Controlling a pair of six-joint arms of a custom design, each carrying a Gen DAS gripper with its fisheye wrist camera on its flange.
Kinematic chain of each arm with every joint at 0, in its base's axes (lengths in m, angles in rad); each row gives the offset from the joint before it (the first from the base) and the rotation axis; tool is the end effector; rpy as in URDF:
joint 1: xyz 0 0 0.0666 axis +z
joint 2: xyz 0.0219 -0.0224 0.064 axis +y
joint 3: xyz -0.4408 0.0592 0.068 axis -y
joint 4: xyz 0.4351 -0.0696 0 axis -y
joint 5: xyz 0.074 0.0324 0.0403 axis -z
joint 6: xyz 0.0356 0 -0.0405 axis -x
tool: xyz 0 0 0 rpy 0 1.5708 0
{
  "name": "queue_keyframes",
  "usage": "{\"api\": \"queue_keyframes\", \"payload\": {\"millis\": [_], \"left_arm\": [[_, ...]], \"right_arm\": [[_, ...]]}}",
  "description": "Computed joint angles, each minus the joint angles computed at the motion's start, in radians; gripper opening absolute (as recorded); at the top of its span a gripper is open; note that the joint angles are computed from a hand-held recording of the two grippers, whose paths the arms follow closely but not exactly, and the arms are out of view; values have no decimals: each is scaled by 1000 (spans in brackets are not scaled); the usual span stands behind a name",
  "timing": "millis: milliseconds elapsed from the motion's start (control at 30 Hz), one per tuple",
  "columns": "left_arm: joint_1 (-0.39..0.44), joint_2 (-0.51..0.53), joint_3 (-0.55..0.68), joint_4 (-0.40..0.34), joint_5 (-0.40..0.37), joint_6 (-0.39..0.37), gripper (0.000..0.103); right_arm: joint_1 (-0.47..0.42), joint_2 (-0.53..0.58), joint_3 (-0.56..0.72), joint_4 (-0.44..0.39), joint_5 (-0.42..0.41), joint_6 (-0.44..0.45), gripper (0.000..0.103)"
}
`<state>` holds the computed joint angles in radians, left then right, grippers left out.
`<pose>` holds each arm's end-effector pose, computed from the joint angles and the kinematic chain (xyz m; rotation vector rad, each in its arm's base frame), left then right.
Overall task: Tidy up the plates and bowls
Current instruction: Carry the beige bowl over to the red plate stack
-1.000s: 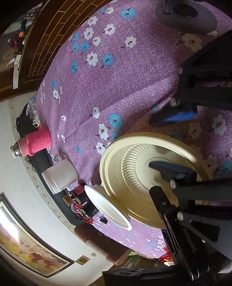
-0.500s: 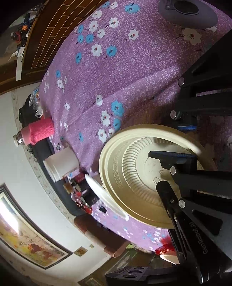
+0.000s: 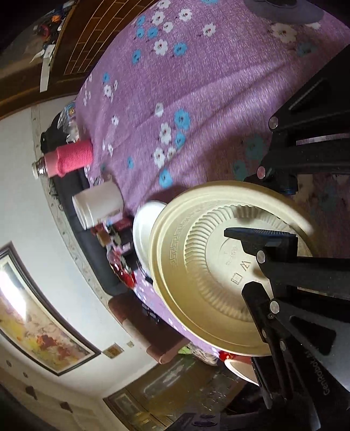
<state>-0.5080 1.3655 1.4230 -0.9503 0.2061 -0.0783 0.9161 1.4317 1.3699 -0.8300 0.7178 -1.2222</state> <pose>0.4341 -0.2505 0.5161 0.8055 2.3547 -0.4383 0.3389 0.4024 0.4711 0.6213 2.1225 0.2834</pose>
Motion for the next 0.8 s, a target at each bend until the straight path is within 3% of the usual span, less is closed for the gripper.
{"api": "queue_keyframes", "payload": {"millis": [500,800], "left_arm": [[132,-113,-57,-54,138,-23,35],[183,-239,-133,34,89,-69,35]], "right_arm": [[115,76,115,-61,56,-56,20],[157,138,212,-79,73,-19,20]]}}
